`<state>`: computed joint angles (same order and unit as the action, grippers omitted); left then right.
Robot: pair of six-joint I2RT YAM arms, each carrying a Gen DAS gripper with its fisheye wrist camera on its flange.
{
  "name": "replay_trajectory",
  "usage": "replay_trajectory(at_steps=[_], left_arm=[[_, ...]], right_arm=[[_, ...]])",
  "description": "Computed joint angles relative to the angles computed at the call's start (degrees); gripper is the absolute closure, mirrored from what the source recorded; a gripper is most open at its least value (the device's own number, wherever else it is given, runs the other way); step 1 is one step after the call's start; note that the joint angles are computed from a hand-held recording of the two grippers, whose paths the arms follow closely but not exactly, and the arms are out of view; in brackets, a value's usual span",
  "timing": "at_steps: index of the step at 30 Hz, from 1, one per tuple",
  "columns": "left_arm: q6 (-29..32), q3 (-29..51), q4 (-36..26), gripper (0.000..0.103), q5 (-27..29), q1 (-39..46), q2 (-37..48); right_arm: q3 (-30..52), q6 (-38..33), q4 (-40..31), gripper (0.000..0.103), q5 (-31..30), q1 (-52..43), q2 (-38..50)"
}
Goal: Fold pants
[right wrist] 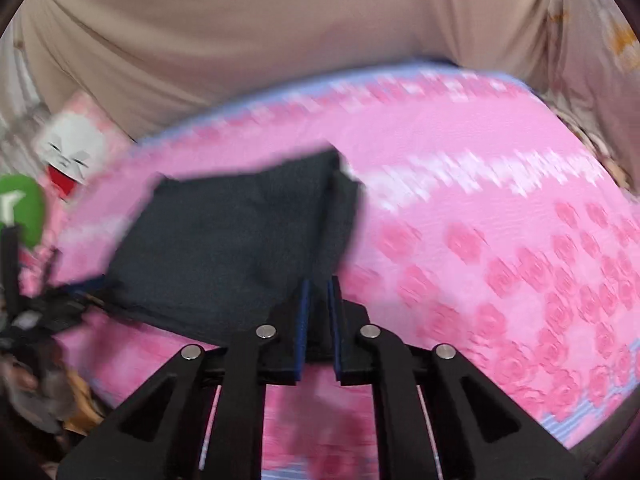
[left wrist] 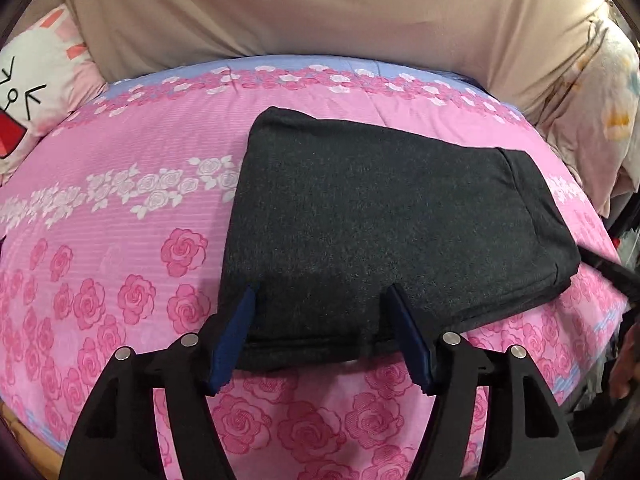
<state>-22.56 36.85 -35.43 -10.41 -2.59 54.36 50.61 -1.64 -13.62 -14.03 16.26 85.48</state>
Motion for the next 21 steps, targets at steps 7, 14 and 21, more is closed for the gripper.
replay_trajectory(at_steps=[7,14,21], left_arm=[[-2.36,0.95,-3.48,0.024,-2.27,-3.62,-3.15],[-3.23,-2.13,-5.67,0.021,2.01,-0.17,-8.65],[3.42,-4.01,-1.62,0.016,26.56,27.87,-6.93]], right_arm=[[-4.24,-1.30,1.26,0.092,-9.00,4.24,-9.71],[-3.49,-0.79,0.16,0.090,-10.85,2.07,-4.41],[-1.93,2.23,1.93,0.018,-10.73,0.62,-1.35]])
